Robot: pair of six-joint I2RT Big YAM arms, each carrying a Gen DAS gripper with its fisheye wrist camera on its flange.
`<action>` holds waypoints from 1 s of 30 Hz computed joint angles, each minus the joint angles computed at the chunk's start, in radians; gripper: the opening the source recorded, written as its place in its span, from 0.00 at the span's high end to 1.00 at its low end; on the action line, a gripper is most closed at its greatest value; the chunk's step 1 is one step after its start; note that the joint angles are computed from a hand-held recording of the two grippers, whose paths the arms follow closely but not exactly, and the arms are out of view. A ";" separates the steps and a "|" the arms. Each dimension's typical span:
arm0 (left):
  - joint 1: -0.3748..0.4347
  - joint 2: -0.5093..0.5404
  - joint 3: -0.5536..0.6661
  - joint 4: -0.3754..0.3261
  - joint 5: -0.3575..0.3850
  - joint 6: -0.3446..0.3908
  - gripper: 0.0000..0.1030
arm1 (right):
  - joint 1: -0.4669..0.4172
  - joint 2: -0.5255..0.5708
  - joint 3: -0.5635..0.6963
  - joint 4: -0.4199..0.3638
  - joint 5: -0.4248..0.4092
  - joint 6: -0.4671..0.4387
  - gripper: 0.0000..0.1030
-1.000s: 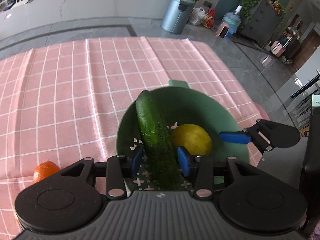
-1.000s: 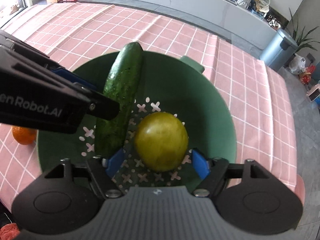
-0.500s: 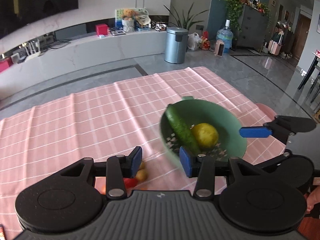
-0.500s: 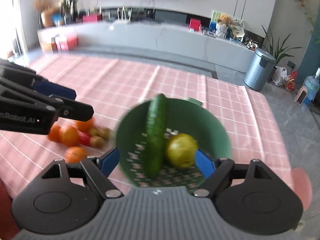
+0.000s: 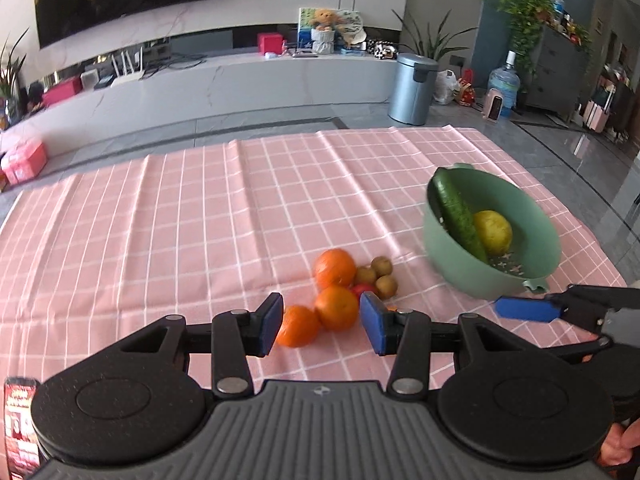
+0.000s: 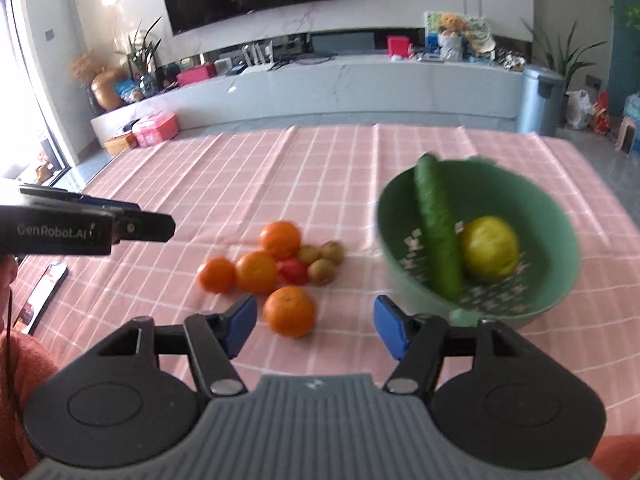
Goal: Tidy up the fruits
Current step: 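Move both tools back toward the oranges, then grasp an orange with the left tool while the right tool grasps another orange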
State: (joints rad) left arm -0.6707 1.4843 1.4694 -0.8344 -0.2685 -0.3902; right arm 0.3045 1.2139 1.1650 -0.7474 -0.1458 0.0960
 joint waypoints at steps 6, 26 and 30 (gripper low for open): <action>0.025 0.017 -0.034 0.037 0.041 0.008 0.49 | 0.034 0.052 0.010 0.020 0.011 -0.005 0.47; 0.096 0.114 -0.053 0.054 0.152 -0.045 0.49 | 0.045 0.200 0.037 0.069 0.013 -0.015 0.53; 0.102 0.122 -0.054 0.067 0.163 -0.060 0.49 | 0.050 0.210 0.037 0.074 0.017 -0.016 0.53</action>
